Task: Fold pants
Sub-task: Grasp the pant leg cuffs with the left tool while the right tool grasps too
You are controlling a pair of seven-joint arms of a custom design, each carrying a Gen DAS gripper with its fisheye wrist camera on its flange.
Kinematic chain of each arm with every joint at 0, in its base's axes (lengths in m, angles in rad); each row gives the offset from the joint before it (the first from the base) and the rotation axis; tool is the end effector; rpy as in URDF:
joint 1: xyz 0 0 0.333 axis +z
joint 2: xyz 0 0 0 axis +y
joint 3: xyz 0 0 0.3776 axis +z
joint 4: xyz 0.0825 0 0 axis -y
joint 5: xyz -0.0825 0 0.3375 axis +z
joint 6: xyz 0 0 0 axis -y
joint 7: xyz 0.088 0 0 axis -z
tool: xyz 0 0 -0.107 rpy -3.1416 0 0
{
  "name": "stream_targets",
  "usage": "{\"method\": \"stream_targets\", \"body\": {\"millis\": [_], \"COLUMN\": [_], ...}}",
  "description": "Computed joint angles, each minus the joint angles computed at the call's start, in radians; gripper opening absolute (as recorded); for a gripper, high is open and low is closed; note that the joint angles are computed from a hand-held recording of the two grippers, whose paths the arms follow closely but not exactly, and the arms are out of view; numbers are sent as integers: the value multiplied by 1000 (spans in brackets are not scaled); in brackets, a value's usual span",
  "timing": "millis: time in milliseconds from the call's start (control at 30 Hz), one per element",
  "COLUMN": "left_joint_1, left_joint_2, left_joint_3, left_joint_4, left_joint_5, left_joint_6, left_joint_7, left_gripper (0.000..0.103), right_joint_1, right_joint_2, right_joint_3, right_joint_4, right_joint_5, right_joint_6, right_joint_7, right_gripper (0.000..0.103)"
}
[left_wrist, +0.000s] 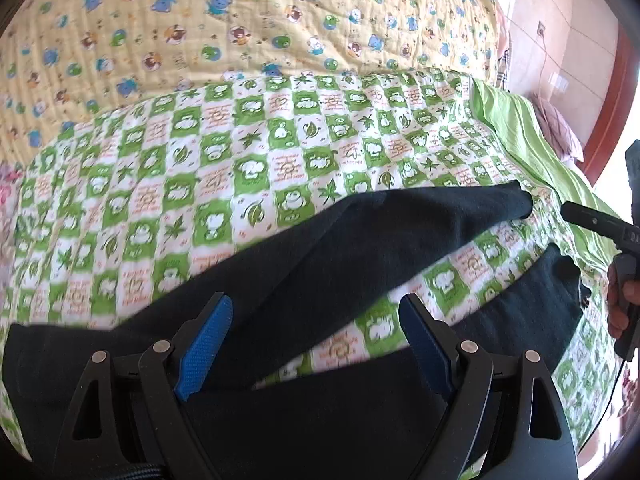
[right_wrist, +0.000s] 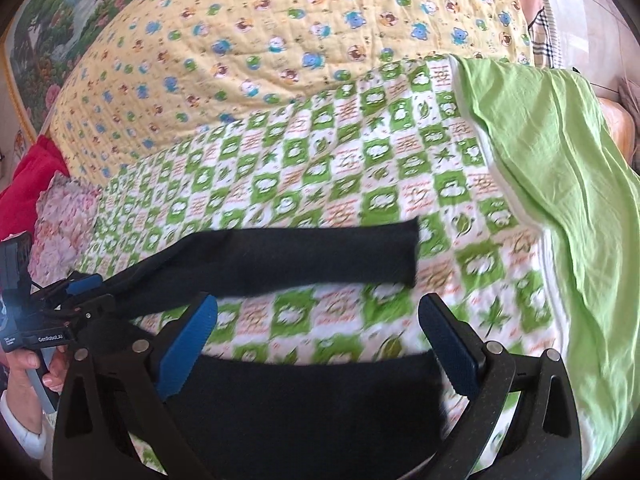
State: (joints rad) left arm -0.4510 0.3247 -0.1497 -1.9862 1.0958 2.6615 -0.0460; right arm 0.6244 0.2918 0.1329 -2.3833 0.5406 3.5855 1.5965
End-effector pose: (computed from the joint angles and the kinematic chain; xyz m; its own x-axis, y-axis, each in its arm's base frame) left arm 0.4957 -0.3598 0.4193 0.1044 -0.9929 0.0569 -0.7643 -0.1167 -0.6342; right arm 0.4370 0.3166 0.4012 0.2256 -0.9321 -0.2834 -0.7051 0.0445 -0.7077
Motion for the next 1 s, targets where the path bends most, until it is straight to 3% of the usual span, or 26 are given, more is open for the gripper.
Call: {"method": "stream_targets", "body": {"millis": [100,200,267,367,467,533,633,733,767,900,1000], "left_joint_1": [20,35,46,65,100,119,125,115,118,104,82], "left_joint_2": [36,76,108,158,215,241,273,285,284,257,205], "left_joint_3": [-2,4,5,2,-18,-32,-32,-16,-20,-14,-2], "left_joint_4": [49,98,136,187,239,258,284,296,294,268,201], "left_joint_5": [-40,-93,-141,-231,-345,-416,-493,-544,-563,-601,-601], "left_joint_6": [11,25,33,38,41,43,35,45,52,71,130], "left_joint_7": [80,173,254,384,524,597,681,731,753,809,795], "left_gripper": [86,86,86,85,82,73,66,48,36,14,8], "right_joint_1": [-83,-213,-255,-338,-369,-403,-391,-308,-311,-372,-418], "right_joint_2": [16,45,65,99,128,147,157,148,148,140,121], "right_joint_3": [30,99,113,162,175,206,200,118,122,190,234], "right_joint_4": [27,64,88,125,167,193,209,214,212,189,149], "right_joint_5": [-72,-179,-223,-286,-314,-330,-330,-302,-298,-311,-356], "right_joint_6": [-36,-89,-118,-151,-199,-235,-253,-251,-241,-178,-114], "right_joint_7": [48,136,166,201,211,204,172,143,135,126,141], "right_gripper": [90,85,77,74,68,61,40,21,10,5,4]}}
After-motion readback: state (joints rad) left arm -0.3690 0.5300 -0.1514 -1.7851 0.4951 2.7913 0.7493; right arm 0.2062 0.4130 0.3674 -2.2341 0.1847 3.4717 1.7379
